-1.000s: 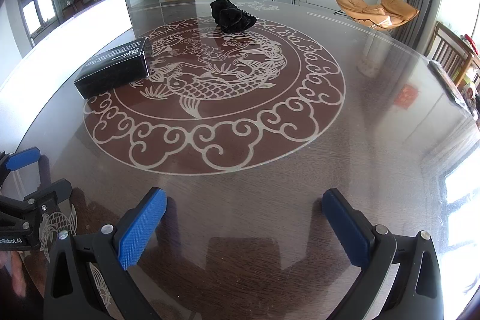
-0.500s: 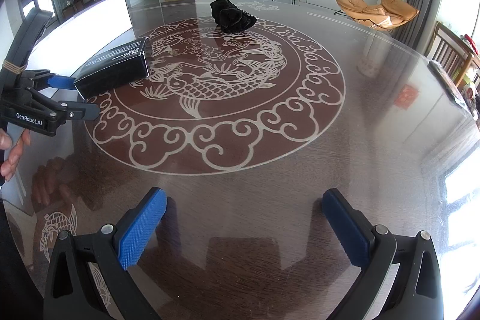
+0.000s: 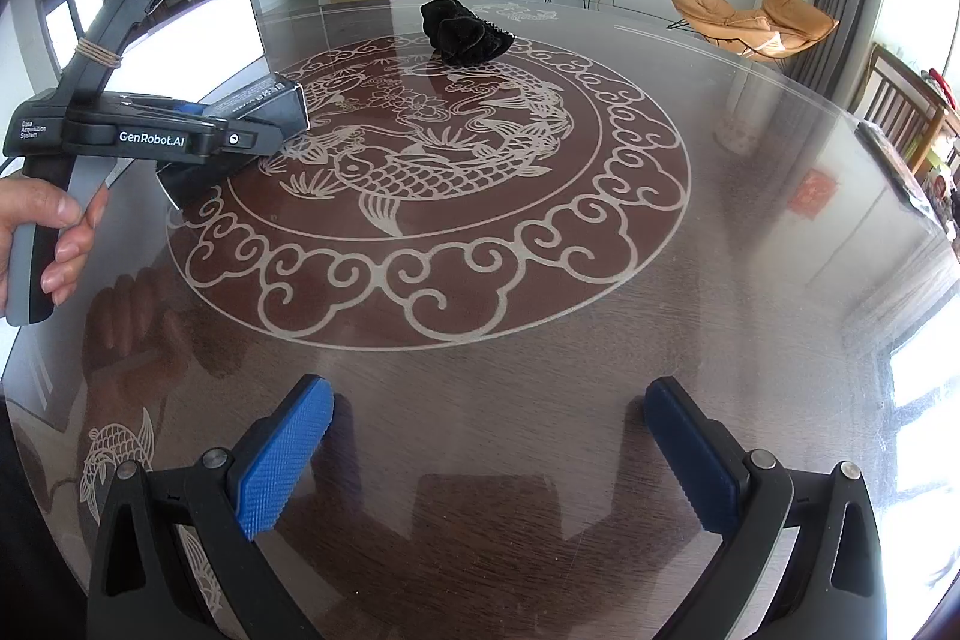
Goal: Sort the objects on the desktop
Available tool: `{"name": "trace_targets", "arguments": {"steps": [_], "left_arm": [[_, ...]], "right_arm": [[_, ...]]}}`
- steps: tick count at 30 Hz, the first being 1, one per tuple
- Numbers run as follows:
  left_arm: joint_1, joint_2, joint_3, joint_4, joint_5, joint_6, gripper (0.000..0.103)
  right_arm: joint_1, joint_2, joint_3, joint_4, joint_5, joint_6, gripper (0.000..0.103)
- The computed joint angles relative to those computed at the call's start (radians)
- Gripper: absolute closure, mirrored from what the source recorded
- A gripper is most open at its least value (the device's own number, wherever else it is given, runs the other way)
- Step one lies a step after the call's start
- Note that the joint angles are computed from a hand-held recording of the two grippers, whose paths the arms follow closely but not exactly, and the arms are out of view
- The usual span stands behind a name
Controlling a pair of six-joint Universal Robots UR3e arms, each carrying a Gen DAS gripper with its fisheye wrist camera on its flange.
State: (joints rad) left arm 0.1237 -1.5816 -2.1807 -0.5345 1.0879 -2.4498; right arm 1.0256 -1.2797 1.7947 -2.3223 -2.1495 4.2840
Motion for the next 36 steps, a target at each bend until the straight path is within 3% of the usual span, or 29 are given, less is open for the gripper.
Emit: {"name": "trace_targets", "arguments": {"steps": [3,8,11,14,16,19,21,22,23,24,25,27,30,32,36], "left_arm": [[0.121,0.125,-0.163,0.045,-0.057,-0.033,0.045],[0.235,0.323,-0.342,0.039,-0.060,0.084,0.045],[0.294,0.358,-0.343,-0.045,-0.105,0.120,0.045],[0.307,0.365,-0.347,-0.056,-0.111,0.128,0.045],[0.280,0.354,-0.356,-0.004,-0.082,0.107,0.044],[0.258,0.355,-0.368,0.035,-0.053,0.096,0.044],[0.277,0.375,-0.374,0.008,-0.065,0.114,0.044],[0.285,0.377,-0.372,-0.004,-0.072,0.119,0.044],[0.294,0.383,-0.373,-0.019,-0.081,0.126,0.044],[0.297,0.386,-0.374,-0.023,-0.083,0.129,0.044],[0.292,0.383,-0.374,-0.014,-0.078,0.125,0.044],[0.286,0.386,-0.378,-0.005,-0.069,0.122,0.044],[0.301,0.394,-0.376,-0.029,-0.084,0.131,0.044],[0.328,0.433,-0.390,-0.069,-0.094,0.150,0.044],[0.407,0.625,-0.442,-0.250,-0.116,0.244,0.044]], "right_arm": [[0.000,0.000,0.000,0.000,0.000,0.000,0.000],[-0.008,0.004,-0.017,0.018,0.012,0.002,0.000],[-0.120,-0.022,0.009,-0.119,0.146,-0.228,0.000],[-0.234,0.019,-0.103,-0.164,0.082,-0.416,0.000],[-0.352,0.087,-0.209,-0.232,0.112,-0.569,0.000],[-0.539,0.252,-0.509,-0.074,0.304,-0.656,0.002],[-0.591,0.382,-0.718,0.060,0.350,-0.643,0.014],[-0.604,0.434,-0.796,0.109,0.362,-0.641,0.015],[-0.612,0.484,-0.870,0.163,0.372,-0.645,0.024],[-0.611,0.526,-0.933,0.213,0.370,-0.652,0.040],[-0.600,0.546,-0.955,0.228,0.351,-0.664,0.042],[-0.563,0.521,-0.885,0.152,0.325,-0.667,0.061],[-0.474,0.418,-0.666,0.003,0.324,-0.673,0.063],[-0.371,0.340,-0.505,-0.077,0.270,-0.638,0.063],[-0.140,0.200,-0.238,-0.164,0.140,-0.431,0.062]]}}
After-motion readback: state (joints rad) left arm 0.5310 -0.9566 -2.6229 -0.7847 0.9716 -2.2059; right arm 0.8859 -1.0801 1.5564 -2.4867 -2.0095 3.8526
